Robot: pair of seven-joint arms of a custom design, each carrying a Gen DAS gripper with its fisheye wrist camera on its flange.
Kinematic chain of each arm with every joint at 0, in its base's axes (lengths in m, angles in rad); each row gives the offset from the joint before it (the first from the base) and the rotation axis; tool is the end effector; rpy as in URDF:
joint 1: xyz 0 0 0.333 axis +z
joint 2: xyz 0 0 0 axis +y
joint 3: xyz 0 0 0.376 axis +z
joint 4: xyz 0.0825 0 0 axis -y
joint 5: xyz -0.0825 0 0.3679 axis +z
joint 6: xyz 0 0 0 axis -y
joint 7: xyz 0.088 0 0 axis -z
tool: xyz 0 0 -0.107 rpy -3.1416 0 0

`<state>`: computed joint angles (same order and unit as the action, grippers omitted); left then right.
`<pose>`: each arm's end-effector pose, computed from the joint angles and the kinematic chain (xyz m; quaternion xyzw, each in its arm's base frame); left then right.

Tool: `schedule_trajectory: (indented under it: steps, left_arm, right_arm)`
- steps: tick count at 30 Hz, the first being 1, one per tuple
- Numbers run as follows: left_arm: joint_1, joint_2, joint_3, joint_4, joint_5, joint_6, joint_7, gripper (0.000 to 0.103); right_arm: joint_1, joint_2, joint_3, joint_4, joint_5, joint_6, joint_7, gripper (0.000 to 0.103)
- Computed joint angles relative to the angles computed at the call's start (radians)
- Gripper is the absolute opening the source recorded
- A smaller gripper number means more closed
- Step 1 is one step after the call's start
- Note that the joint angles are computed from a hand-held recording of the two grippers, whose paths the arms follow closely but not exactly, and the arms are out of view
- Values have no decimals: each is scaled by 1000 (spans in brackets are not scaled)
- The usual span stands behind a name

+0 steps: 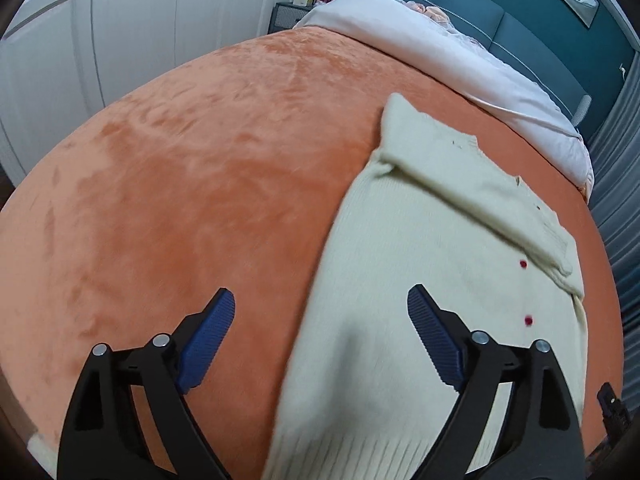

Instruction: Fold small clothes

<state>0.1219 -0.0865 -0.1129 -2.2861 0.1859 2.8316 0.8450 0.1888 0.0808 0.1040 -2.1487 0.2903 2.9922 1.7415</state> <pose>0.5297 -0.0064 0.5296 -0.8337 0.4540 -0.2566 0.1816 0.5709 0.1490 0.5223 -0.6037 0.7030 -0.1279 0.3535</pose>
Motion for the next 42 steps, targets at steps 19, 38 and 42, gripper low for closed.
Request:
schedule_trajectory:
  steps: [19,38,42]
  left_arm:
    - [-207,-135,59,-238,-633,153,337,98]
    - [-180,-163,59,-135,-979,-33,583,8]
    - [-167,-249,54,-179,-929,-96,558,8]
  right_arm:
    - [138,-92,-71,-144,877,-93,-573,62]
    - [101,-111,-23,-49,1104,-88,-854,7]
    - [110,-171,-39,-98,1013,-131,-815,7]
